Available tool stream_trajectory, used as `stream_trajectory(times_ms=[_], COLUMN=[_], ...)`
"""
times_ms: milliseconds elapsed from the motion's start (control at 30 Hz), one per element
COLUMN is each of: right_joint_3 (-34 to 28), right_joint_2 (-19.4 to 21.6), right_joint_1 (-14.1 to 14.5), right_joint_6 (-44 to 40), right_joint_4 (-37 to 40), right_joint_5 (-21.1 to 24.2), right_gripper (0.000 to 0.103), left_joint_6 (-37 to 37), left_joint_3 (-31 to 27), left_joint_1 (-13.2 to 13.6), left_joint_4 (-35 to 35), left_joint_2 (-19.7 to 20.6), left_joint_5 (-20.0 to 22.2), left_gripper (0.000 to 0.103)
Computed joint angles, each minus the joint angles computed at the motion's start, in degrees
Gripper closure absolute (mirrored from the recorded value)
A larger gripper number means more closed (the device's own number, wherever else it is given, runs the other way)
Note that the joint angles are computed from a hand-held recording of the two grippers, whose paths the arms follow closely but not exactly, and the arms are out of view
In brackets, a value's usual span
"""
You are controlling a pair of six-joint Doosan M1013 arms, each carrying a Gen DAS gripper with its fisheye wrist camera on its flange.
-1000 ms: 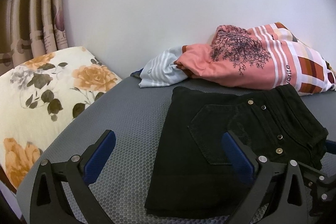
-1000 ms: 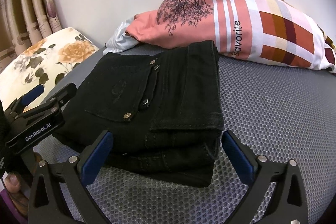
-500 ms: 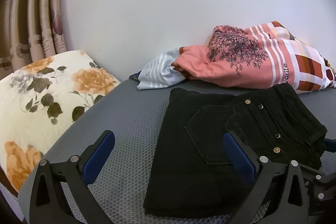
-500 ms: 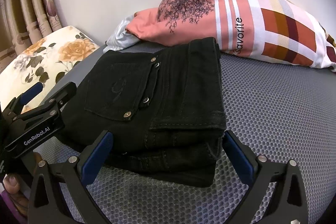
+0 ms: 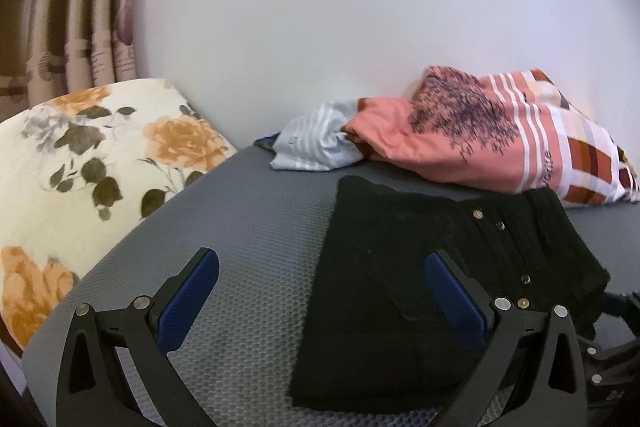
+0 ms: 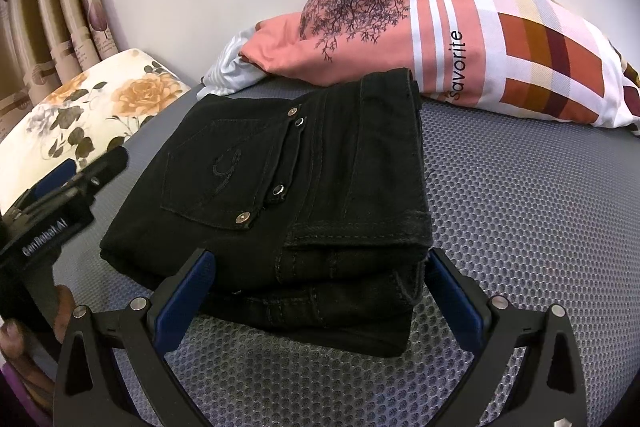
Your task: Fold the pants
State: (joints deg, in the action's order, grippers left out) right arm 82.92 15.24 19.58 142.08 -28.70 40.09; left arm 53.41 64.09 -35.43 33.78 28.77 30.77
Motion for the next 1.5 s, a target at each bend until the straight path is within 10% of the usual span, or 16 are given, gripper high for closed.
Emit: stream_trajectory(times_ms=[700, 1067, 1500], right_joint_3=[1.5, 3.0, 6.0], right_joint_2=[-7.1, -11.5, -15.2], right_joint_1=[2.0, 4.0, 5.3], right_joint_6=[5.4, 8.7, 10.3], right_joint_4=[-5.0, -10.5, -12.0], right_joint_5=[-2.4, -2.3, -0.8], right_gripper=[0.0, 0.0, 0.0], left_joint_6=[-9.0, 0.6, -0.5], left_joint_3=[3.2, 3.8, 5.6], left_joint_1=[-3.7, -4.6, -6.5], left_joint_4=[11.1, -0.6, 1.2], left_joint_2=[-8.9, -12.5, -15.0], left_joint_5=[0.3, -1.5, -1.1], left_gripper=[0.0, 0.0, 0.014])
